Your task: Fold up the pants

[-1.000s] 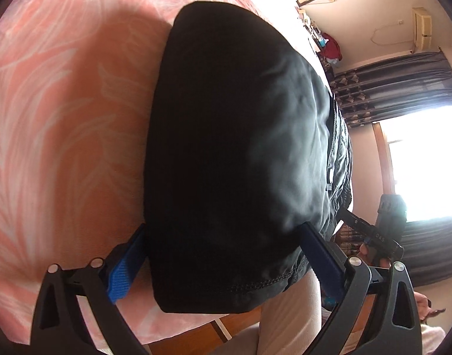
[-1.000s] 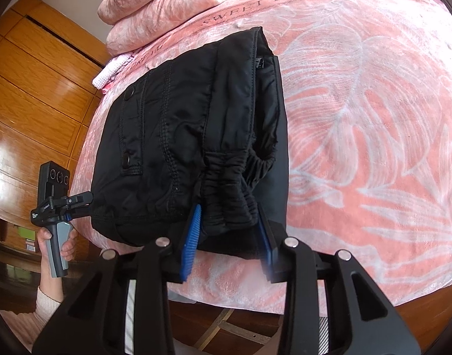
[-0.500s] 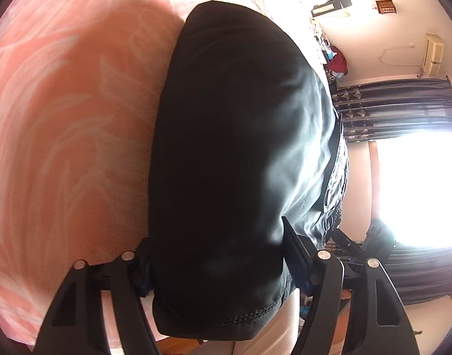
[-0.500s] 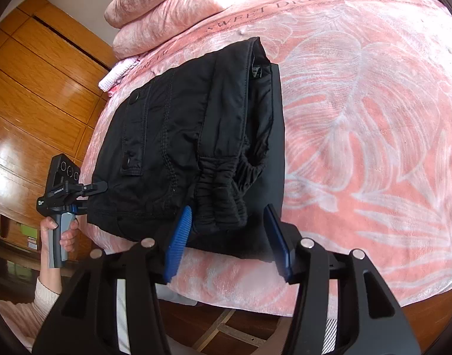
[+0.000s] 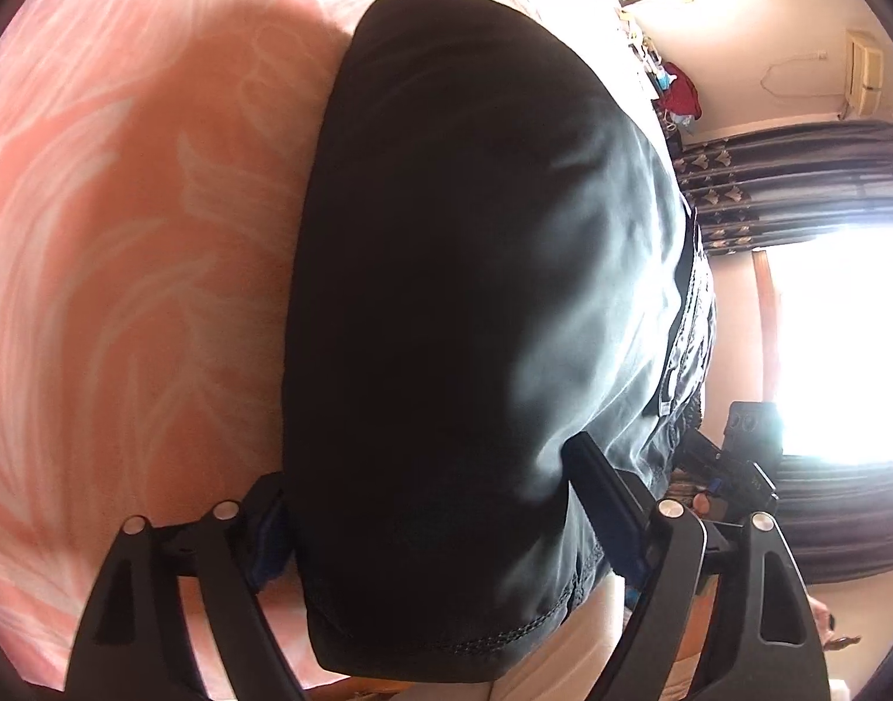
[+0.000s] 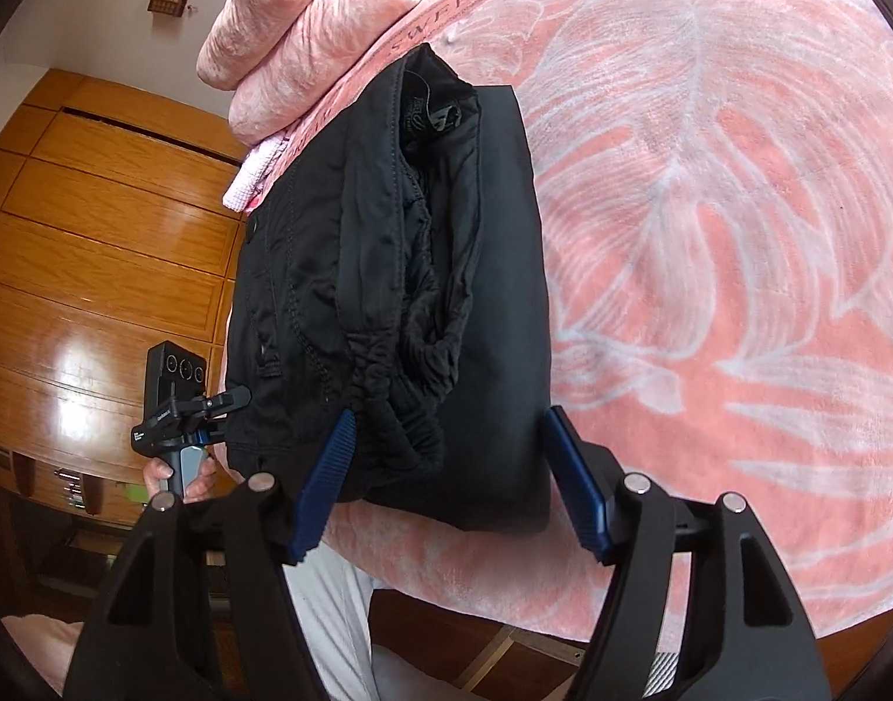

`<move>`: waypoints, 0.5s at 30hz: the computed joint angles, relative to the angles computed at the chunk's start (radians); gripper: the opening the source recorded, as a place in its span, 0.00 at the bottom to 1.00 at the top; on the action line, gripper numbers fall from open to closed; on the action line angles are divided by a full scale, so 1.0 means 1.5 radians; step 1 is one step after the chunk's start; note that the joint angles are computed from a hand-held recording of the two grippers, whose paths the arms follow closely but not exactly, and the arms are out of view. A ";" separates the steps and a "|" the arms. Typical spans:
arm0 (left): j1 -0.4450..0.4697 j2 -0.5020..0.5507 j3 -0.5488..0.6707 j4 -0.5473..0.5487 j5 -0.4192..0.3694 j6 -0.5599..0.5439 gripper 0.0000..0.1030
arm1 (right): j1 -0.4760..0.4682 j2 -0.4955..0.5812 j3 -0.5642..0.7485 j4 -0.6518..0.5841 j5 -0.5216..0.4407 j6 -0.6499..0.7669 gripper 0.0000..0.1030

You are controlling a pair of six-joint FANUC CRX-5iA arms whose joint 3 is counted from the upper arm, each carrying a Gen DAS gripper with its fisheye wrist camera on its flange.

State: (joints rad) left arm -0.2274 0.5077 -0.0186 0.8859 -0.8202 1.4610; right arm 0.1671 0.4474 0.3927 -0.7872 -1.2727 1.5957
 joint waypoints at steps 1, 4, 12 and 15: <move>-0.002 0.007 0.022 -0.027 -0.008 0.018 0.87 | -0.004 0.001 -0.001 -0.007 -0.002 0.004 0.66; -0.008 0.029 0.069 -0.069 -0.027 0.055 0.93 | -0.016 0.008 -0.003 -0.035 -0.012 0.012 0.69; -0.018 0.045 0.071 -0.040 -0.006 0.040 0.97 | -0.039 0.054 0.028 -0.101 -0.053 0.039 0.71; -0.021 0.042 0.059 -0.030 0.012 0.030 0.97 | -0.039 0.056 0.031 -0.106 -0.055 0.045 0.65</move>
State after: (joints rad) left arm -0.2595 0.5706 0.0703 0.8408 -0.8024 1.5060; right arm 0.1087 0.5321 0.4389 -0.9459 -1.3552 1.6626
